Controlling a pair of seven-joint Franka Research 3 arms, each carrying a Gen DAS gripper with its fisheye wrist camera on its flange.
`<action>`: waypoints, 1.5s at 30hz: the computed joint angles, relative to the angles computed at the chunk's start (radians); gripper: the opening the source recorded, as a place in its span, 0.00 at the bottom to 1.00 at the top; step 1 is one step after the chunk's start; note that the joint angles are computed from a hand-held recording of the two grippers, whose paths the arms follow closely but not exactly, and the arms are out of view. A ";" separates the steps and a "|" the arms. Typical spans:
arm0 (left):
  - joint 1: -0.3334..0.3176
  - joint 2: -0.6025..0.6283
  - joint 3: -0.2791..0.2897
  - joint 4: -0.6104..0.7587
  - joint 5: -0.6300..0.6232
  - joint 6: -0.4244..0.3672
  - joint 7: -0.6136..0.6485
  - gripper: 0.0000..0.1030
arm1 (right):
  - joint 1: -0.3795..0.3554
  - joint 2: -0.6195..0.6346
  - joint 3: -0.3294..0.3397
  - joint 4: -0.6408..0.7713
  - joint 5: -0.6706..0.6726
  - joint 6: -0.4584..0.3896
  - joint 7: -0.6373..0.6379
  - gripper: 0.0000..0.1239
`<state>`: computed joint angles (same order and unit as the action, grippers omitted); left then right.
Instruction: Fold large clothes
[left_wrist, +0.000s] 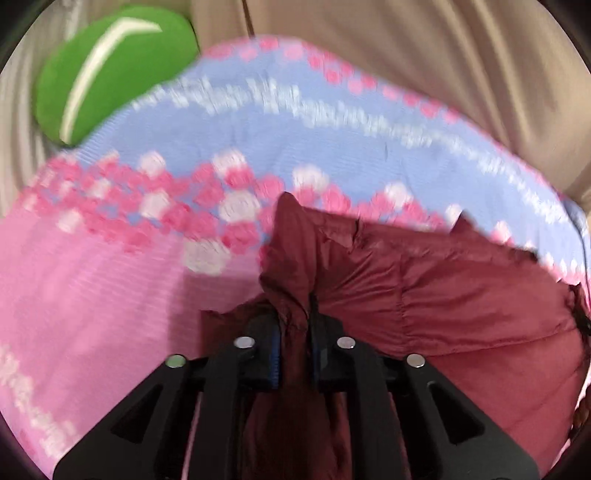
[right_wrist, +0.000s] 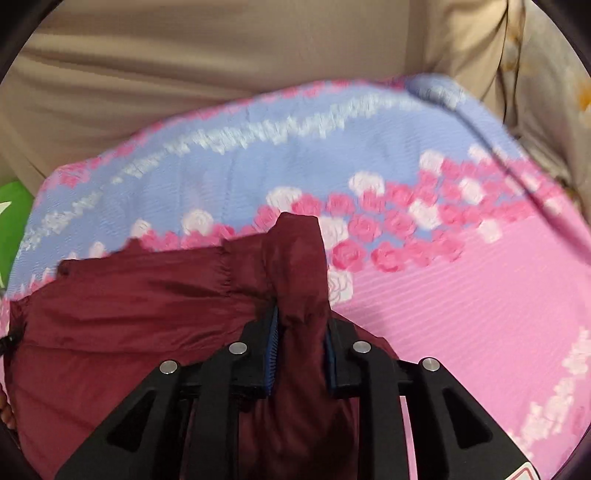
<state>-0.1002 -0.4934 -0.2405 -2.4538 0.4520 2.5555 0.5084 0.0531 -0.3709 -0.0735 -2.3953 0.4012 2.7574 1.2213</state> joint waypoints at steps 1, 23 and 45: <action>0.005 -0.031 -0.017 -0.003 0.018 -0.006 -0.017 0.18 | 0.031 -0.075 -0.013 -0.044 0.034 0.020 -0.044 0.18; -0.224 -0.081 -0.125 -0.107 -0.046 0.018 -0.004 0.51 | -0.046 -0.390 -0.099 -0.354 0.073 -0.169 -0.199 0.16; -0.208 -0.051 -0.193 -0.073 0.154 -0.084 -0.202 0.65 | -0.030 -0.471 0.019 -0.434 -0.009 -0.092 -0.044 0.31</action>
<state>-0.3087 -0.5441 -0.4330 -2.5271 0.6058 2.4717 0.3063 0.0234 -0.8417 -0.0546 -2.8297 0.3921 2.6656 1.1774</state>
